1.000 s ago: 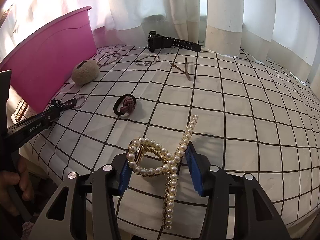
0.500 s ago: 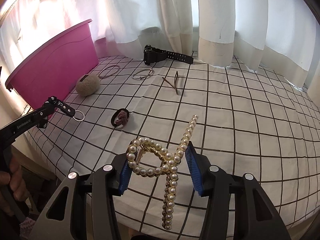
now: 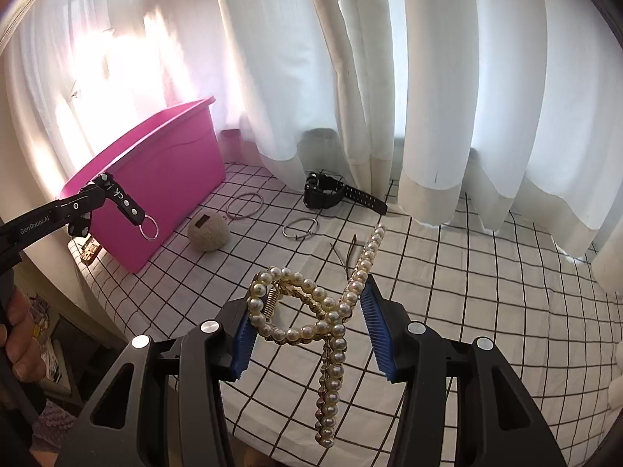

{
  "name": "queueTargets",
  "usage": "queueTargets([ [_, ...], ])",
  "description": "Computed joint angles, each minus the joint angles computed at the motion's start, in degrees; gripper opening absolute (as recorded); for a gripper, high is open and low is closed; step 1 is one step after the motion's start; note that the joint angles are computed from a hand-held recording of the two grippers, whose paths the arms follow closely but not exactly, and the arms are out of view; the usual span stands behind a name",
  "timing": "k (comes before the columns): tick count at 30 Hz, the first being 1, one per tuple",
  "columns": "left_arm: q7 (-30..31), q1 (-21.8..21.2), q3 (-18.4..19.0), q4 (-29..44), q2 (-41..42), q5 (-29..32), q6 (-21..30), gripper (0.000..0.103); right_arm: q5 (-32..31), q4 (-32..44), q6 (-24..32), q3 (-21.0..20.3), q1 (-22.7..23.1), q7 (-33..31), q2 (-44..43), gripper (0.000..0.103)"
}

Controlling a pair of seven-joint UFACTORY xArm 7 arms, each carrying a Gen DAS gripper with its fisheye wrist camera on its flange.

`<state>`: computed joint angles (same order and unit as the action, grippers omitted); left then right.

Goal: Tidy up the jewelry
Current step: 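Carry keychain and pearl clip over the pink tub and open both tools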

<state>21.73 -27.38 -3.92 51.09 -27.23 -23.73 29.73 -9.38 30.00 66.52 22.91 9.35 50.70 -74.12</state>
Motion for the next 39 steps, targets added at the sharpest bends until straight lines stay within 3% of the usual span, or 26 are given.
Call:
queueTargets([
  [8,-0.81,2.71,1.45,11.78,5.36,0.33,0.95,0.017,-4.14,10.11,-16.42,-4.07,-5.39,-6.48,16.14,0.048],
  [14,2.05,6.46,3.16,22.97,14.55,-1.42,2.28,0.017,-6.93,21.68,-29.28,-3.42,-9.14,-8.89,34.66,0.048],
  [20,4.76,12.37,2.48,34.43,26.05,-2.41,5.07,0.017,-12.40,36.21,-34.01,-2.18,-9.41,-8.90,54.93,0.048],
  [26,2.04,17.89,0.15,43.67,36.10,0.32,11.07,0.017,-15.06,51.31,-31.11,-3.55,-5.00,-11.69,72.54,0.048],
  [29,-1.24,19.40,-0.69,47.62,40.09,2.89,15.31,0.017,-11.82,57.55,-28.14,-5.33,-2.77,-15.78,78.79,0.048],
  [34,-5.42,19.90,-1.44,53.01,45.01,7.26,19.82,0.018,-7.37,68.37,-20.22,-7.67,0.58,-22.53,87.94,0.048],
  [39,-11.46,19.42,-1.04,59.59,50.28,11.53,25.92,0.018,-2.75,85.17,-7.37,-10.28,3.84,-27.42,100.18,0.048],
])
